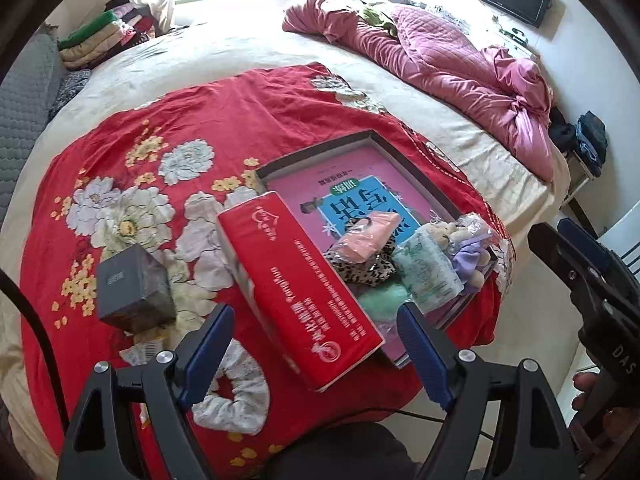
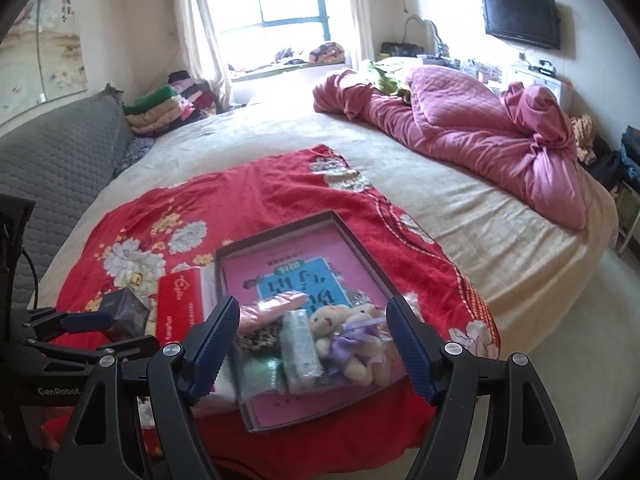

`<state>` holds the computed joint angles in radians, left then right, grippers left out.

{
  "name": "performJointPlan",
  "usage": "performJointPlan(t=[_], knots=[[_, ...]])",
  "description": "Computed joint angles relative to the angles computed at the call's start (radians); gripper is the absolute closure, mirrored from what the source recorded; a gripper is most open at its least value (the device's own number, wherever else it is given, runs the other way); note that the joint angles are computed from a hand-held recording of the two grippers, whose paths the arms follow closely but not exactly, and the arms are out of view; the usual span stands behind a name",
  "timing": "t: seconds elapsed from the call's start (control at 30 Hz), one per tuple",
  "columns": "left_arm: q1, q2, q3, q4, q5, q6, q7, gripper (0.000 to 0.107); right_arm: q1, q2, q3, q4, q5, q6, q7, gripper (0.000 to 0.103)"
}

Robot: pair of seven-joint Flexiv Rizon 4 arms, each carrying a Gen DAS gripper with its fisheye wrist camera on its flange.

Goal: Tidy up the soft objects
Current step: 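Move both tools back over the pile of items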

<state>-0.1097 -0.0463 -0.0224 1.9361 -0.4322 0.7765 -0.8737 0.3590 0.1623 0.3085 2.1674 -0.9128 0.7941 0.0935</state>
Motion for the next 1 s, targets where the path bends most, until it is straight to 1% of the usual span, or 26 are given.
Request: performJointPlan(t=[0.23, 0.5, 0.67, 0.83, 1.0], knots=[[0.020, 0.027, 0.021, 0.015, -0.019, 0.002, 0.014, 0.024, 0.030, -0.039, 0.008, -0.061, -0.029, -0.023, -0.025, 0.026], [0.050, 0.052, 0.047, 0.030, -0.032, 0.000, 0.024, 0.024, 0.073, -0.097, -0.004, -0.118, -0.055, 0.007, -0.039, 0.026], [0.091, 0.045, 0.071, 0.031, -0.024, 0.010, 0.020, 0.024, 0.114, -0.164, -0.018, -0.173, -0.065, 0.040, -0.065, 0.026], [0.144, 0.012, 0.091, 0.009, 0.004, 0.011, -0.009, 0.024, 0.168, -0.249, -0.040, -0.241, -0.063, 0.081, -0.105, 0.026], [0.186, -0.018, 0.101, 0.000, 0.030, 0.010, -0.026, 0.024, 0.218, -0.327, -0.065, -0.294, -0.029, 0.127, -0.156, 0.026]])
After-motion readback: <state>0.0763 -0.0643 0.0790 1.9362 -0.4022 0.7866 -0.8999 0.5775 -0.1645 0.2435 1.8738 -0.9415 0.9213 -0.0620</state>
